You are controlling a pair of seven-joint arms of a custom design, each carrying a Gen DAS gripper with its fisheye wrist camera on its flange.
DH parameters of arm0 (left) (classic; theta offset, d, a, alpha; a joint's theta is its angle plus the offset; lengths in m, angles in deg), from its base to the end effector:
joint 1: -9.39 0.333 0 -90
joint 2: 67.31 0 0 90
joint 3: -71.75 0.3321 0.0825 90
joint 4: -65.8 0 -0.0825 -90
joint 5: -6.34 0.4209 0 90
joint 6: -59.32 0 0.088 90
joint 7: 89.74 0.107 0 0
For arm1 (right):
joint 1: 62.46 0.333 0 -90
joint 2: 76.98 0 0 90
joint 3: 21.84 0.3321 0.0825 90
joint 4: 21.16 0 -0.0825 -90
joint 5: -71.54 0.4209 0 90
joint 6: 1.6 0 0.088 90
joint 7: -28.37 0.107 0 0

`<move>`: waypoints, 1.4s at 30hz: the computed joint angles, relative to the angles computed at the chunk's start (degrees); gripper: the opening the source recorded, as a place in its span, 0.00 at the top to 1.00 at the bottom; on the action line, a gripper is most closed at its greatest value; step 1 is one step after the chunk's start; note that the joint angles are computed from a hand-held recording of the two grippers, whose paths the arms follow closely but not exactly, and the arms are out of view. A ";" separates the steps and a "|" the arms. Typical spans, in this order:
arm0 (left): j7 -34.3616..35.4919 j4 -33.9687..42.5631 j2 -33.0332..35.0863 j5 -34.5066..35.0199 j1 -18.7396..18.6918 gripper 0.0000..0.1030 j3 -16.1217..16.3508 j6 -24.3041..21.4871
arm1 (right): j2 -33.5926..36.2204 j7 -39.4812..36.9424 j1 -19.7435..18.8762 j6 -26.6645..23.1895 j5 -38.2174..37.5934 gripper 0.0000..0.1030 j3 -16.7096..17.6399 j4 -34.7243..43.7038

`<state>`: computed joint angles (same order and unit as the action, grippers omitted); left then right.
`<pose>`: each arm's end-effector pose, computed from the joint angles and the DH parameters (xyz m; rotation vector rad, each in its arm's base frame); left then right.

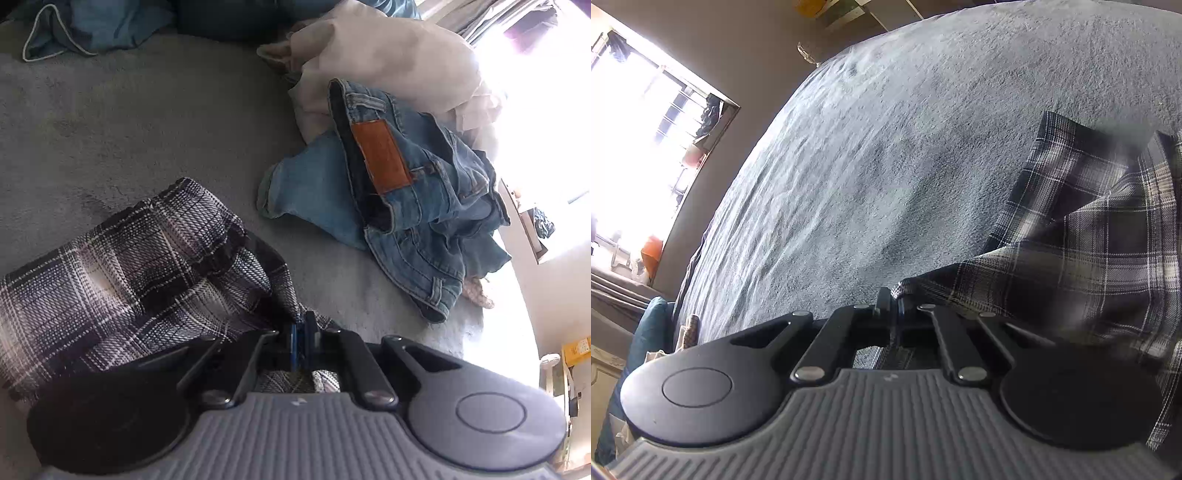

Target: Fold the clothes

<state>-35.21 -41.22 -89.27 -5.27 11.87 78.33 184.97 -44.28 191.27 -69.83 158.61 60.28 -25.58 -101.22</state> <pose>0.4946 0.0862 0.7658 -2.6050 0.9929 -1.0593 0.7957 -0.1335 0.4732 -0.3345 2.3204 -0.4534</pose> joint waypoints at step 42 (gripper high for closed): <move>-7.71 -12.97 -7.65 -10.67 0.35 0.35 3.26 -3.02 | -24.96 -32.67 4.40 14.24 64.34 0.45 14.50 -39.74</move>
